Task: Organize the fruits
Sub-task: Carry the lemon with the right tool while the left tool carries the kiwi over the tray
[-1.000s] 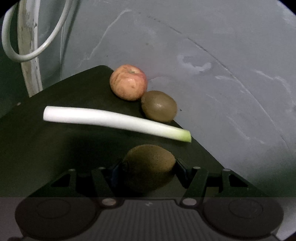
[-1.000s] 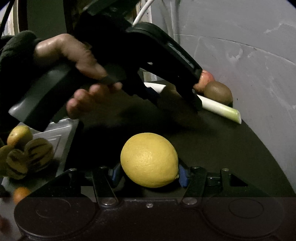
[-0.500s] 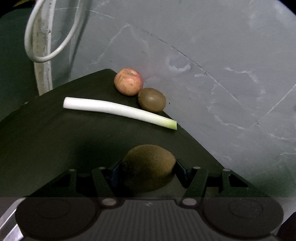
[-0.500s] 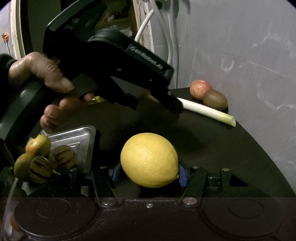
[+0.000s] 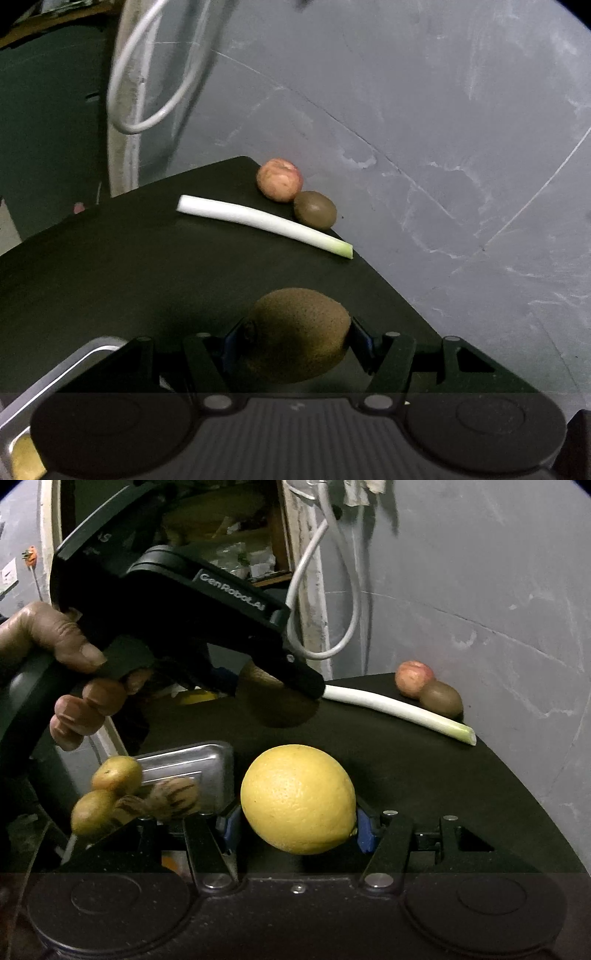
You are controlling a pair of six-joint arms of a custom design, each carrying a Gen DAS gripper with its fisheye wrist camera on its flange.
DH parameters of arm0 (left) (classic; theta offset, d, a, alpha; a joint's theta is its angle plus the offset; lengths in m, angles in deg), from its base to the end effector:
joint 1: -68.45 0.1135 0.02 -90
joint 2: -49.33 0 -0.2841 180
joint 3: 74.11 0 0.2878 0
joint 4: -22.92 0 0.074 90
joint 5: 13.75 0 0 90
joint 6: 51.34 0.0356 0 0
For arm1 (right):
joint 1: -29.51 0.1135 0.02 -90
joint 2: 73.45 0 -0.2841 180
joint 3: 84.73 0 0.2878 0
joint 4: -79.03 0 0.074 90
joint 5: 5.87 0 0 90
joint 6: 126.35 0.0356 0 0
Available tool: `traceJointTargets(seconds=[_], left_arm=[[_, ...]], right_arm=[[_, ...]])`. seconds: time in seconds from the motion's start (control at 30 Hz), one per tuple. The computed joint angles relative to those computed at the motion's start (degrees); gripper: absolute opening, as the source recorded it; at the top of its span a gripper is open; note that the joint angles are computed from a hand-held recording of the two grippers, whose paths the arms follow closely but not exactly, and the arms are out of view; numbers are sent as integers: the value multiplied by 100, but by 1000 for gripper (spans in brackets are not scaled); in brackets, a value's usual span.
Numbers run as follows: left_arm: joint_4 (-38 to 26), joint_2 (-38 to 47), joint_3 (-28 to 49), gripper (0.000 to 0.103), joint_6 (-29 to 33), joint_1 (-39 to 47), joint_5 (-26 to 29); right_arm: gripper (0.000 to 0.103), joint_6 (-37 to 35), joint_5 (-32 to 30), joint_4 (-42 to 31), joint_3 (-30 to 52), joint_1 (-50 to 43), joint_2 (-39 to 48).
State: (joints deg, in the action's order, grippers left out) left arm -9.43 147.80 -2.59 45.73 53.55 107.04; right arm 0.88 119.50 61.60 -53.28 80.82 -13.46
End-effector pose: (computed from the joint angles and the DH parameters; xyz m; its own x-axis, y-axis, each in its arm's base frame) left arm 0.3546 -0.1132 0.1741 -0.7664 0.3133 -0.5608 0.5721 0.7300 -0.3740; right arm 0.1426 0.1451 0.1479 -0.5908 0.0516 -0.8052 -0.0346 0.9954 0.0891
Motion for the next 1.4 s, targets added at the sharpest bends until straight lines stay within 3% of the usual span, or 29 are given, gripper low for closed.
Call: traceJointTargets(seconds=[0.27, 0.57, 0.87, 1.4], left_arm=[[-492, -691, -437, 64, 510, 817, 448], [-924, -1190, -830, 64, 1212, 1813, 910], [-1125, -928, -870, 64, 1726, 2598, 996], [-680, -83, -697, 64, 2122, 2383, 617]], right_arm=[[60, 494, 342, -324, 510, 790, 452], [60, 569, 500, -353, 1010, 1556, 1164], [60, 948, 290, -311, 1323, 1925, 1810], [60, 1346, -467, 84, 1713, 1808, 2845]])
